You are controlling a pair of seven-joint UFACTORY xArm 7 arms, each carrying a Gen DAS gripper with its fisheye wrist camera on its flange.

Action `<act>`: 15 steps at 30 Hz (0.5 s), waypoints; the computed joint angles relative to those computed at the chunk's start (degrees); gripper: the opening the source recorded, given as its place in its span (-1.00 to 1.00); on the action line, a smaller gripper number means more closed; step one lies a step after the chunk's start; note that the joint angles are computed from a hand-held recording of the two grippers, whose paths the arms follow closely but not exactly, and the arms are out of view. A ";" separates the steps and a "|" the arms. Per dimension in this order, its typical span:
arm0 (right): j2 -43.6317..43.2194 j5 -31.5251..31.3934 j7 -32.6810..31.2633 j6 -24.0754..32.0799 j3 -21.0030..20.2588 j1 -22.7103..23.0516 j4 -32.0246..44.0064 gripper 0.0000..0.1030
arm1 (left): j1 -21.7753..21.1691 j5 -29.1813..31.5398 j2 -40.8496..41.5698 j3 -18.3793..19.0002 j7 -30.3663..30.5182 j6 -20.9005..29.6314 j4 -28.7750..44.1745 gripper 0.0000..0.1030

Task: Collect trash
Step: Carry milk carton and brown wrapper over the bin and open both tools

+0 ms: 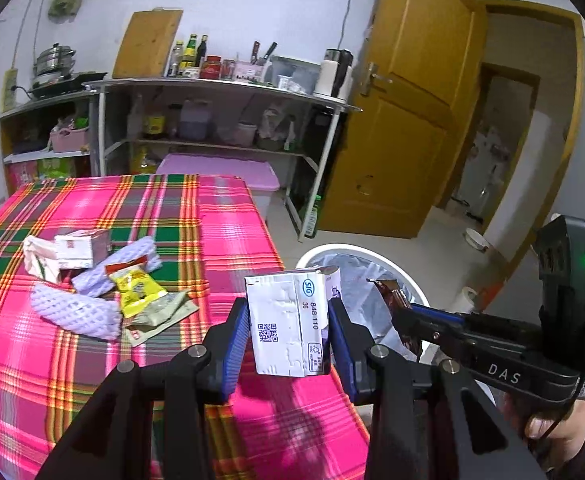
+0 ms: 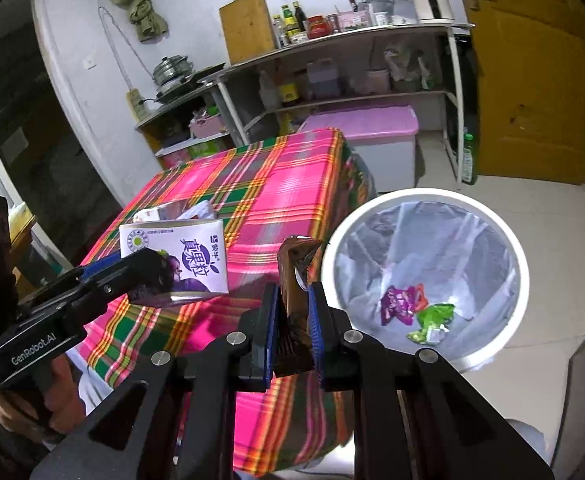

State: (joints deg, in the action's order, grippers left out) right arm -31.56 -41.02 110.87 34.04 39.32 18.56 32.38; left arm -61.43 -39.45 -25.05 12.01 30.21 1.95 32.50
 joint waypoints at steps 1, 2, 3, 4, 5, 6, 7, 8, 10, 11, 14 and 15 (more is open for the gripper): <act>-0.52 0.31 0.05 0.16 -0.28 0.34 -0.51 -0.70 | -0.45 -0.05 0.45 0.25 0.18 0.01 0.39 -0.23; -1.26 0.81 0.10 0.33 -0.64 0.79 -1.23 -0.69 | -0.78 -0.14 0.93 0.24 0.31 0.01 0.72 -0.23; -1.82 1.24 0.09 0.36 -0.90 1.06 -1.80 -0.69 | -1.14 -0.31 1.49 0.25 0.51 0.09 1.12 -0.23; -2.33 1.70 0.07 0.44 -1.06 1.31 -2.29 -0.69 | -1.43 -0.60 2.01 0.21 0.79 0.16 1.50 -0.23; -2.86 2.18 0.00 0.51 -1.24 1.53 -2.85 -0.69 | -1.75 -0.99 2.59 0.20 1.20 0.28 1.96 -0.23; -3.35 2.67 -0.14 0.50 -1.46 1.71 -3.42 -0.69 | -2.12 -1.52 3.34 0.13 1.74 0.37 2.53 -0.23; -3.78 3.16 -0.26 0.53 -1.59 1.84 -3.88 -0.69 | -2.26 -2.19 3.82 -0.10 2.30 0.39 2.89 -0.23; -4.31 3.61 -0.41 0.38 -1.84 1.95 -4.54 -0.69 | -2.75 -3.08 4.60 0.00 3.24 0.51 3.50 -0.23; -5.31 4.63 -0.83 0.37 -2.21 2.16 -5.67 -0.69 | -2.84 -4.84 5.89 -0.45 4.87 0.85 4.64 -0.23; -5.96 5.17 -0.97 0.17 -2.52 2.26 -6.49 -0.69 | -2.75 -5.67 6.65 -0.83 5.59 1.02 5.28 -0.23; -7.58 6.87 -1.57 0.02 -3.04 2.46 -8.29 -0.69 | -2.36 -8.50 9.27 -1.74 8.23 1.75 7.61 -0.23; -8.05 7.41 -1.80 -0.10 -3.25 2.45 -8.89 -0.69 | -1.95 -9.27 10.21 -2.36 8.82 1.92 8.39 -0.23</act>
State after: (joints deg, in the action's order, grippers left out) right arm -39.61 -33.62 109.06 33.93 36.08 21.01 23.49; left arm -63.38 -48.72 -14.84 9.65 39.03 3.88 40.90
